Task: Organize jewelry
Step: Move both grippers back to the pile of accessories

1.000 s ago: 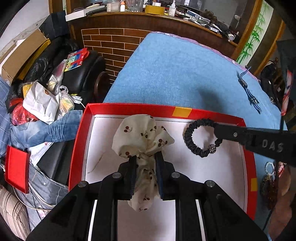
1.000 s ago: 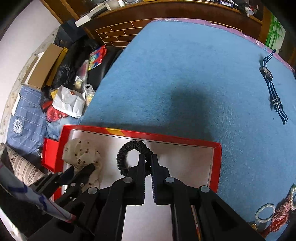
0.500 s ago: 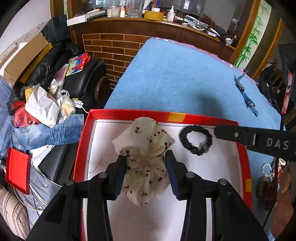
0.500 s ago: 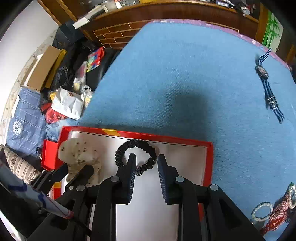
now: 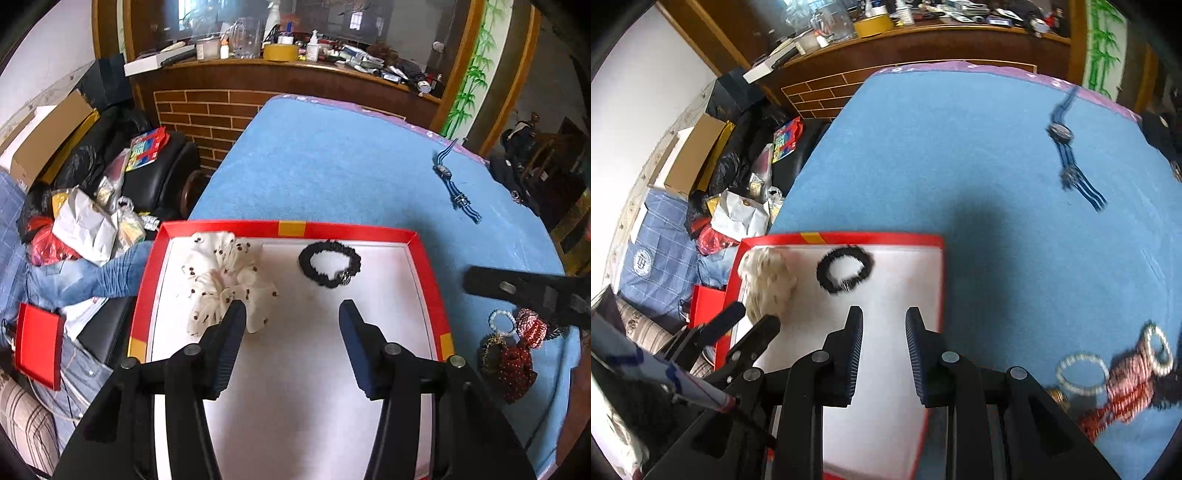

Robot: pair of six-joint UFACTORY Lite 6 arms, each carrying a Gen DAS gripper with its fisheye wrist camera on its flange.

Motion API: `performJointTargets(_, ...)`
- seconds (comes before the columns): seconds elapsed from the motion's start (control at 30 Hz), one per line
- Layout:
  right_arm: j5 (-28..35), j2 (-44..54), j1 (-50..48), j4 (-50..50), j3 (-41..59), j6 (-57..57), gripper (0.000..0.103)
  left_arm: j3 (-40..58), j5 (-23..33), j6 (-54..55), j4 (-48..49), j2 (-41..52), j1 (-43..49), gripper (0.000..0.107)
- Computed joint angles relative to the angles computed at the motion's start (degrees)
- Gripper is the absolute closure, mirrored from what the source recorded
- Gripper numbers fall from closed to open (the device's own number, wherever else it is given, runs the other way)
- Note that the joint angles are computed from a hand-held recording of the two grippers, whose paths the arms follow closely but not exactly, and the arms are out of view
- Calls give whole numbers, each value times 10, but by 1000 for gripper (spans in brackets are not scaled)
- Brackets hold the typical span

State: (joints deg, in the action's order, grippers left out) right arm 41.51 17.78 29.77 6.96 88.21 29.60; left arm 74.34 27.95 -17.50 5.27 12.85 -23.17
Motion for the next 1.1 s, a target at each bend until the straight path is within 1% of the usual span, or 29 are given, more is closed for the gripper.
performJointTargets(0.17, -11, -163, -9, -7, -156, -4, 77, -39, 1, -37, 9, -49, -21, 56)
performJointTargets(0.27, -4, -278, -30, -8, -258, -5, 77, -64, 0, -84, 25, -81, -72, 56)
performJointTargets(0.37, 15, -380, -68, 2, -337, -20, 77, -70, 3, -125, 40, -87, -132, 56)
performJointTargets(0.4, 29, -425, -90, 2, -368, -25, 77, -68, 5, -137, 42, -84, -157, 56)
performJointTargets(0.43, 40, -449, -106, 7, -383, -34, 77, -64, 7, -151, 47, -79, -183, 56)
performJointTargets(0.5, 73, -522, -172, 42, -432, -79, 77, -54, 9, -174, 54, -67, -227, 56)
performJointTargets(0.53, 87, -541, -192, 47, -442, -89, 77, -48, 9, -181, 56, -60, -242, 56)
performJointTargets(0.67, 165, -636, -339, 113, -506, -206, 77, -14, 9, -203, 53, -15, -305, 56)
performJointTargets(0.77, 235, -689, -482, 162, -547, -322, 77, 29, 9, -178, 20, 34, -334, 56)
performJointTargets(0.83, 261, -699, -548, 174, -561, -377, 78, 65, 9, -154, -8, 70, -348, 56)
performJointTargets(0.9, 296, -702, -634, 191, -572, -446, 78, 106, 10, -90, -81, 113, -351, 56)
performJointTargets(0.93, 309, -702, -673, 198, -575, -480, 78, 122, 11, -84, -93, 129, -356, 56)
performJointTargets(1.07, 357, -702, -798, 212, -574, -587, 78, 204, 20, -95, -90, 211, -364, 56)
performJointTargets(1.1, 369, -698, -833, 215, -573, -618, 78, 232, 24, -107, -75, 237, -369, 56)
